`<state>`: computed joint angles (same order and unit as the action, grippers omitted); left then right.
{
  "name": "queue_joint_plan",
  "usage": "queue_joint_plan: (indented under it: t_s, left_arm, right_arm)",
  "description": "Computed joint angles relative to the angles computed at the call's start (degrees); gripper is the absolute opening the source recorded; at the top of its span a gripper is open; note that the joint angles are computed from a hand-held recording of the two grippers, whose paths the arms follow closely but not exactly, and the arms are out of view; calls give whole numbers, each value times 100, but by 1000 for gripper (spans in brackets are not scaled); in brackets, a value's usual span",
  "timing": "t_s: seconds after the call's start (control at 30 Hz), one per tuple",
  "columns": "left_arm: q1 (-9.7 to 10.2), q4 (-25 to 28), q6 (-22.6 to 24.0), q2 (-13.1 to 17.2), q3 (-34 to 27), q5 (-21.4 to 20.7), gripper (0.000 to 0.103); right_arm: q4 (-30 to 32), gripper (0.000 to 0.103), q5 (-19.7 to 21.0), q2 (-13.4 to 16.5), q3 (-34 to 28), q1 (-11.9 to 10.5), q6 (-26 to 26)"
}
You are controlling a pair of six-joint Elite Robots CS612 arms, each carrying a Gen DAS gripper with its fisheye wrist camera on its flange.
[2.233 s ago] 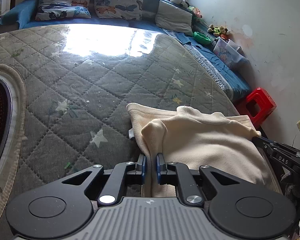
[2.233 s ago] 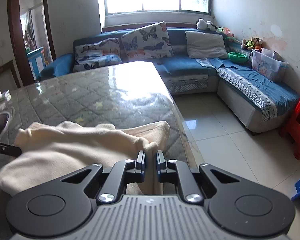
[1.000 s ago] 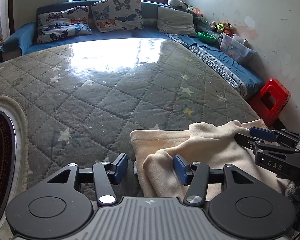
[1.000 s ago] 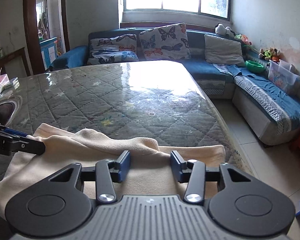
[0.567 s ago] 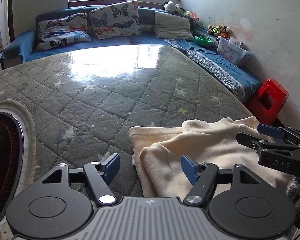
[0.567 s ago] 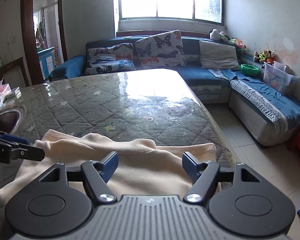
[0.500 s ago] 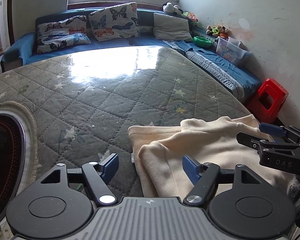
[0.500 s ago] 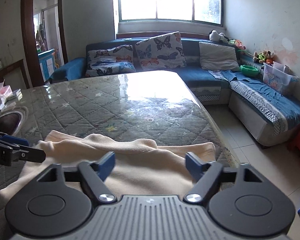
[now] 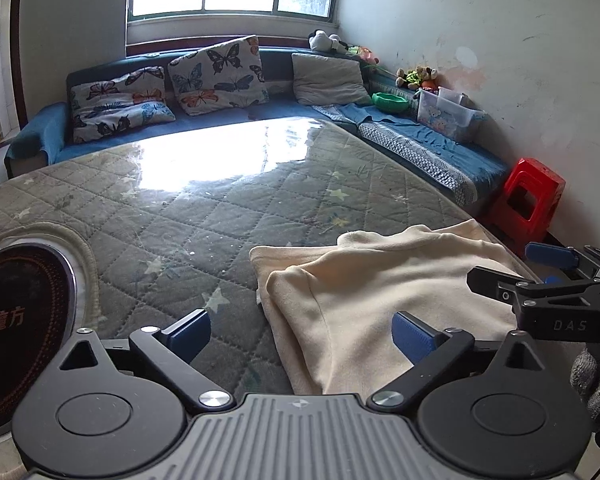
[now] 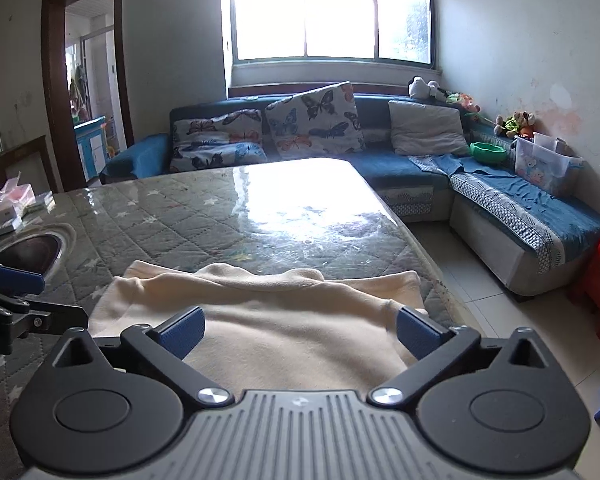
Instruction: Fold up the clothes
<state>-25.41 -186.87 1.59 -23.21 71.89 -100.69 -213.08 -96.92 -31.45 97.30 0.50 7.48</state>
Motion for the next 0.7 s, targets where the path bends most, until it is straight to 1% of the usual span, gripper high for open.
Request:
queue_joint_plan:
  t_s: [0.07,0.23,0.4,0.5,0.6,0.7]
  left_arm:
    - [-3,-171,53,-27,103,37,102]
    - [4,-474,159,-91,320,38,103]
    - [14,-733,271,-137,507,-11,103]
    - [11,-883,326,-163,629,-4,103]
    - [9,-1023,339,-188,739,22,103]
    - [6,-1109,336,-212,826,54,103]
  right_arm:
    - [-22,103,-9,-20,42,17,31]
    - [-202,103,-228,-19,136,109,110]
    - [-452,103,-233,-7,224,156,360]
    - [-444,103,-238,-33,276,177,432]
    - [-499,103,-334,-31,309,232,370]
    - [-697,103,-355,-5,356,275,338]
